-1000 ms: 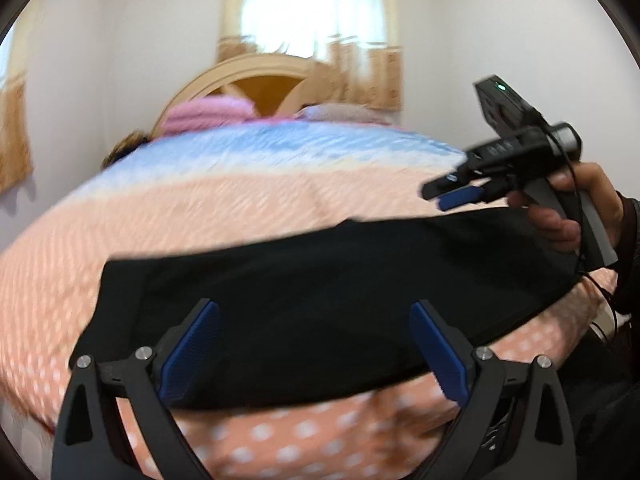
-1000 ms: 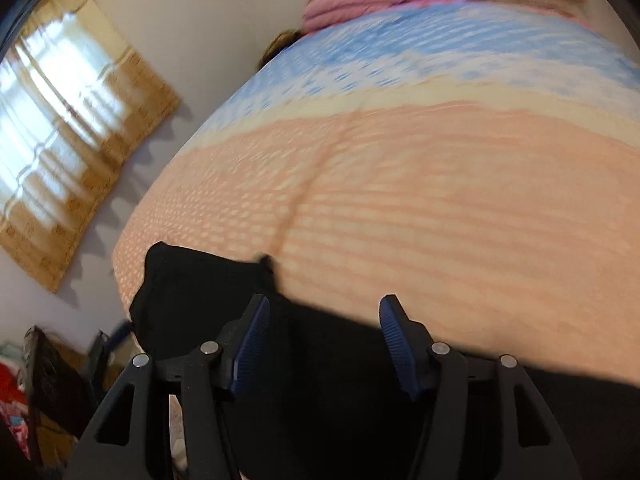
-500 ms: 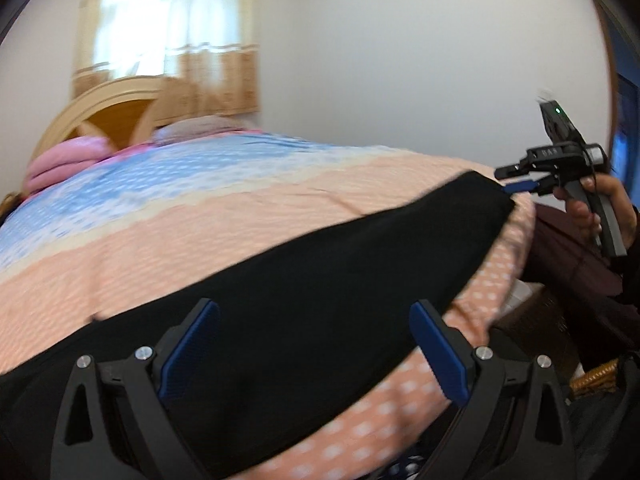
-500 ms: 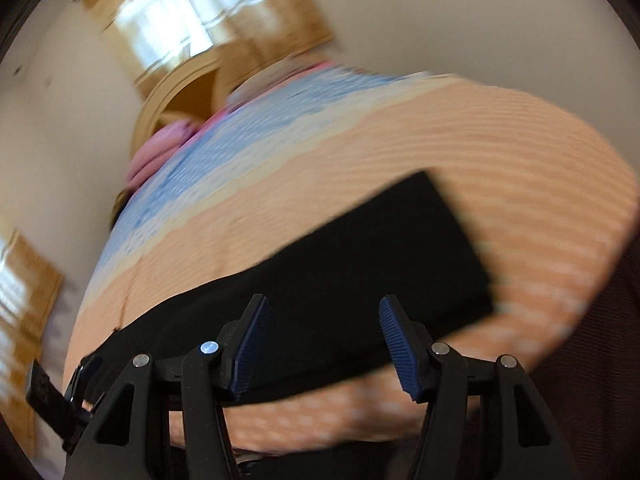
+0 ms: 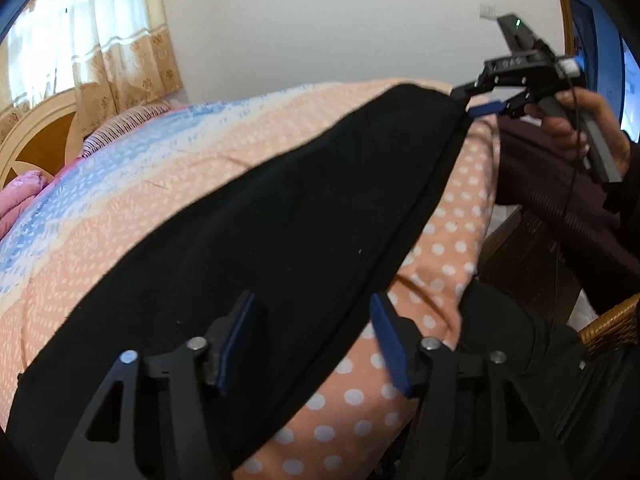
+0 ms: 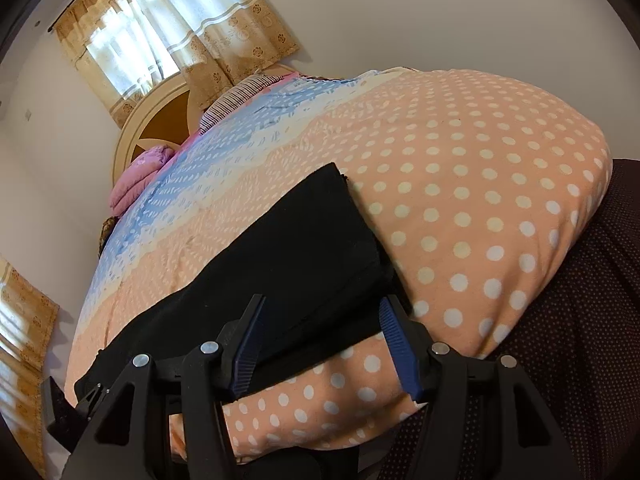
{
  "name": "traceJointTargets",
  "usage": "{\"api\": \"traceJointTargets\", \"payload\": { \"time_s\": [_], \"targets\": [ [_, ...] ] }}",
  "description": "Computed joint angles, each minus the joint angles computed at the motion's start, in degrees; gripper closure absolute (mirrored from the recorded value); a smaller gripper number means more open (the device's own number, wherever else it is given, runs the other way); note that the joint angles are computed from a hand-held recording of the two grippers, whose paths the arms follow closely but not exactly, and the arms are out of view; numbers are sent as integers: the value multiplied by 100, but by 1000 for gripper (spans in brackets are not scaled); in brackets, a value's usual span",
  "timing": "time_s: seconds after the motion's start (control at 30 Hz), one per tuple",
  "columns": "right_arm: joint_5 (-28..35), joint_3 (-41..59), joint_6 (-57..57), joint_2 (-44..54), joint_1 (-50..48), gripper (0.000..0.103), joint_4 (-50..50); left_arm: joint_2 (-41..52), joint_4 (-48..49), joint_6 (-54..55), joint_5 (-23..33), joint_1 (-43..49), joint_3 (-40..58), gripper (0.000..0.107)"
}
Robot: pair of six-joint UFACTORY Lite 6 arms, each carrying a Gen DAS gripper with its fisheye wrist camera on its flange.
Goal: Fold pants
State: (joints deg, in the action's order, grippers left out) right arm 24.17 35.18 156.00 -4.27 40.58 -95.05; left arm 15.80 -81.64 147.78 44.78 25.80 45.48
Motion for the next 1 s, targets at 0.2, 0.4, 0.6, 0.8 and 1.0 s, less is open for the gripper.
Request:
{"api": "traceJointTargets", "payload": {
  "time_s": [0.2,0.4,0.6,0.8,1.0],
  "targets": [
    [113,-292,939,-90,-47,47,-842,-15,-449,353,-246,-243,-148,61],
    [211,-520,1053,-332,-60,67,-888,0,128,-444,-31,-106,78,80],
    [222,-584,1136,-239,-163,95,-1085,-53,177,-299,109,-72,-30,99],
    [411,-669,737,-581,70,97,-760,-131,237,-364,403,88,-5,102],
    [309,-868,90,-972,125,97,-192,-37,509,-371,536,190,9,102]
  ]
}}
